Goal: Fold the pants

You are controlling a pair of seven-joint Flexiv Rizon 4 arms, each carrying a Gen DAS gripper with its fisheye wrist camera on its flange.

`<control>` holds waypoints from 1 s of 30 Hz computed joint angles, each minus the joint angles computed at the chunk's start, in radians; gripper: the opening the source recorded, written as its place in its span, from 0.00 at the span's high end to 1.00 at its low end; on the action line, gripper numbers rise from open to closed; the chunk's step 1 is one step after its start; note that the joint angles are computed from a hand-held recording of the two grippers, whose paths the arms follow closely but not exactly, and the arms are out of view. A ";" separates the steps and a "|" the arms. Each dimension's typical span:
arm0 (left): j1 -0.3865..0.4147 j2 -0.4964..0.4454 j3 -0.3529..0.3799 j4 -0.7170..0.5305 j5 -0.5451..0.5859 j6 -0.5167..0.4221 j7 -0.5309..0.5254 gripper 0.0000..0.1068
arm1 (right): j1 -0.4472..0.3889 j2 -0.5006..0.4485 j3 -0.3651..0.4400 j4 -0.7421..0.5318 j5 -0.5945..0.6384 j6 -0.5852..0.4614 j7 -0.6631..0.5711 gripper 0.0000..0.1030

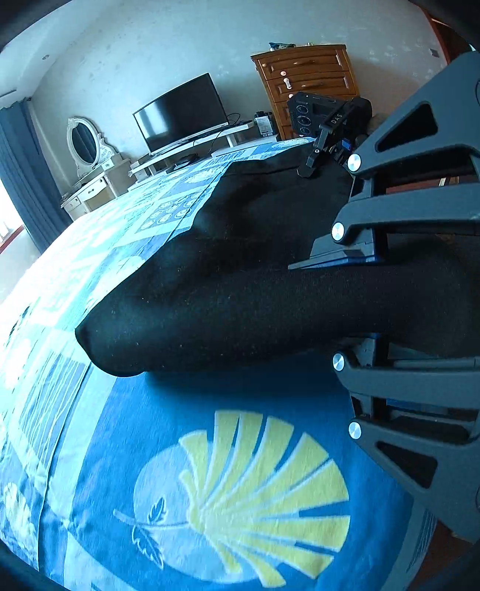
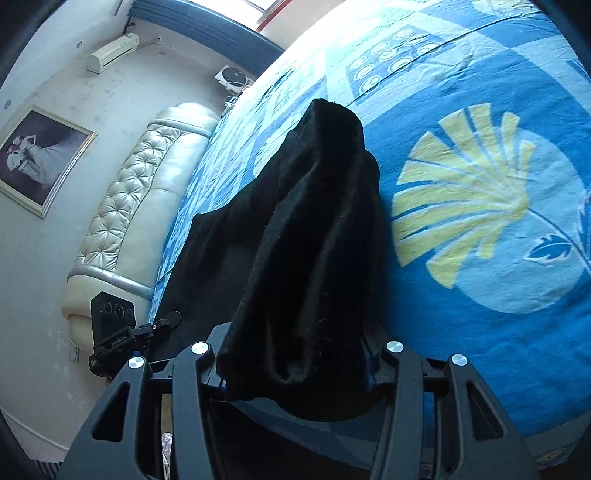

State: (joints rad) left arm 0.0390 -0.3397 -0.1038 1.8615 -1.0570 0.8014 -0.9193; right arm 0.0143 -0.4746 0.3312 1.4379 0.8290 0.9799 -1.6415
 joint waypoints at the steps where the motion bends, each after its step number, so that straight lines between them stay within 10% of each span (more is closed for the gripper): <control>1: 0.008 0.010 0.008 0.013 -0.002 -0.001 0.011 0.79 | 0.007 -0.007 0.006 -0.006 0.000 -0.004 -0.007 0.52; 14: 0.043 0.010 0.022 0.056 -0.097 -0.036 0.098 0.71 | 0.024 -0.013 0.021 -0.004 0.009 0.001 -0.024 0.52; 18: 0.040 0.038 0.031 0.085 -0.120 -0.007 0.135 0.34 | 0.016 0.009 0.013 0.000 0.001 -0.031 -0.005 0.42; 22: 0.044 0.084 0.049 0.104 -0.172 0.001 0.203 0.17 | 0.013 0.030 -0.008 0.000 0.005 0.000 -0.002 0.31; 30: 0.075 -0.083 0.029 -0.106 -0.009 0.015 0.110 0.15 | 0.011 -0.153 -0.024 -0.234 -0.068 -0.094 0.124 0.27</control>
